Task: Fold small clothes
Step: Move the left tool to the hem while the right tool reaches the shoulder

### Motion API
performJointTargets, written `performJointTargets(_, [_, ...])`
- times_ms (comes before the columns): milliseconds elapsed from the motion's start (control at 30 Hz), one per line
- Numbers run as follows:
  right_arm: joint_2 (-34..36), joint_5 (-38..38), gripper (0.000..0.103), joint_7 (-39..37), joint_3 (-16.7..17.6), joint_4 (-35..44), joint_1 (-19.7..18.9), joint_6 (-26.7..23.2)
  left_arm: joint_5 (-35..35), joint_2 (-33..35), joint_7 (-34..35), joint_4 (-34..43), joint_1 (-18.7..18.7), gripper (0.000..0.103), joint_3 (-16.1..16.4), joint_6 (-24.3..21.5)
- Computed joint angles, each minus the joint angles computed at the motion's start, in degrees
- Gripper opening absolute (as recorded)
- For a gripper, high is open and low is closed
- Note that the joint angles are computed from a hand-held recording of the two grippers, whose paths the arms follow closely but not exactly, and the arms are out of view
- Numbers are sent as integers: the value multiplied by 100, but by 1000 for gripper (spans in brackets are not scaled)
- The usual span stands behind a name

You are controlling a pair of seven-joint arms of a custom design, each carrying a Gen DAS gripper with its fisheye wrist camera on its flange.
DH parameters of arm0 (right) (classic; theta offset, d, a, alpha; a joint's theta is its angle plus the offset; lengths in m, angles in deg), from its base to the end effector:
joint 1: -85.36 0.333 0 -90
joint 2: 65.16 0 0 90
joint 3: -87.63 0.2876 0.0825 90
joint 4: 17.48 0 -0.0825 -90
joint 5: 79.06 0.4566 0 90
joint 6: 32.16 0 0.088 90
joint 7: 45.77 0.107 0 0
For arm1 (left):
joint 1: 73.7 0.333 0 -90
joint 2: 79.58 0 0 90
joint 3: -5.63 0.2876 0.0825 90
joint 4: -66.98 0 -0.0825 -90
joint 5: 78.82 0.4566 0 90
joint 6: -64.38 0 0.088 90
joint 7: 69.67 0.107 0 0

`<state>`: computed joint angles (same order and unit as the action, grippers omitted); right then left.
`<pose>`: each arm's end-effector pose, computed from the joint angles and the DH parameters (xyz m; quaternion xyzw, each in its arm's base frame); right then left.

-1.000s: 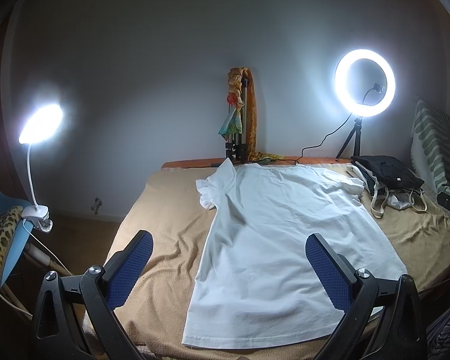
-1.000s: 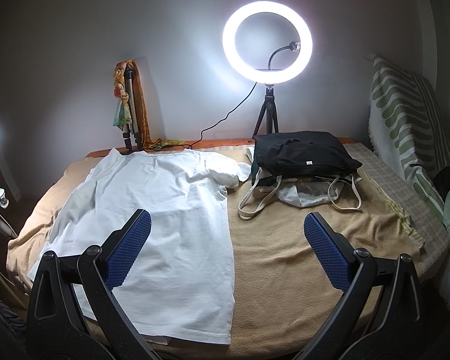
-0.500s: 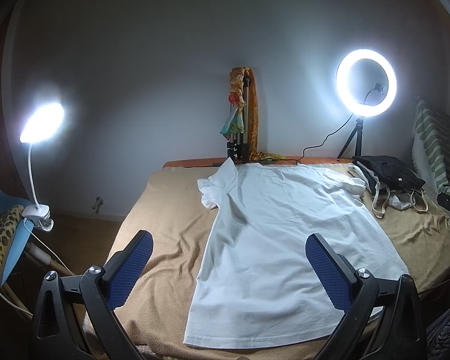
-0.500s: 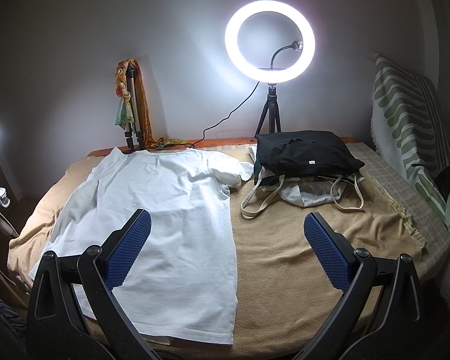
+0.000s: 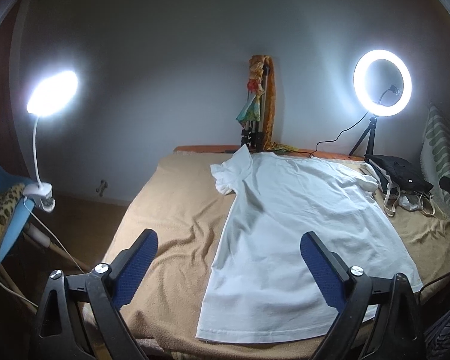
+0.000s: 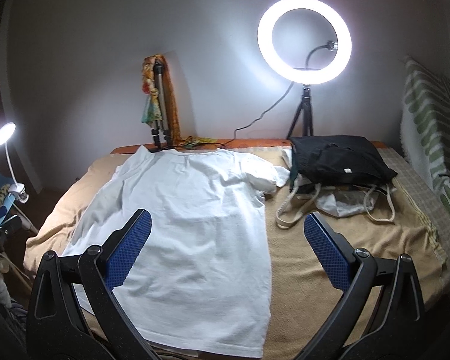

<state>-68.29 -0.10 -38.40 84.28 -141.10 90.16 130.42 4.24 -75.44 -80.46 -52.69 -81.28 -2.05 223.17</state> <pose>0.6188 -0.0355 0.4073 -0.6931 0.5348 -0.2450 0.4167 0.6068 -0.2096 0.3603 -0.6953 0.5436 -0.3145 0.3494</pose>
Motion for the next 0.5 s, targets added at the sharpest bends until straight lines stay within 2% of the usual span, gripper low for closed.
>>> performJointTargets(100, [136, -319, 102, 302, 13, 266, -8, -352, -230, 23, -56, -131, 106, 85, 74, 302])
performJointTargets(167, [271, -571, 96, 555, 65, 538, -1, -641, -443, 50, -63, -224, 177, 78, 118, 529])
performJointTargets(233, [414, -807, 95, 751, 143, 789, 17, -806, -719, 109, -68, -338, 266, 70, 177, 864])
performJointTargets(367, [873, -1523, 91, 1309, 345, 1524, 96, -1339, -1168, 229, 59, -499, 308, 65, 255, 1246])
performJointTargets(433, [1184, -1862, 91, 1700, 444, 1974, 103, -1727, -1520, 298, 366, -574, 307, 62, 265, 1328])
performJointTargets(500, [1408, -2069, 90, 1923, 546, 2266, 105, -1878, -1850, 388, 659, -580, 292, 61, 290, 1390])
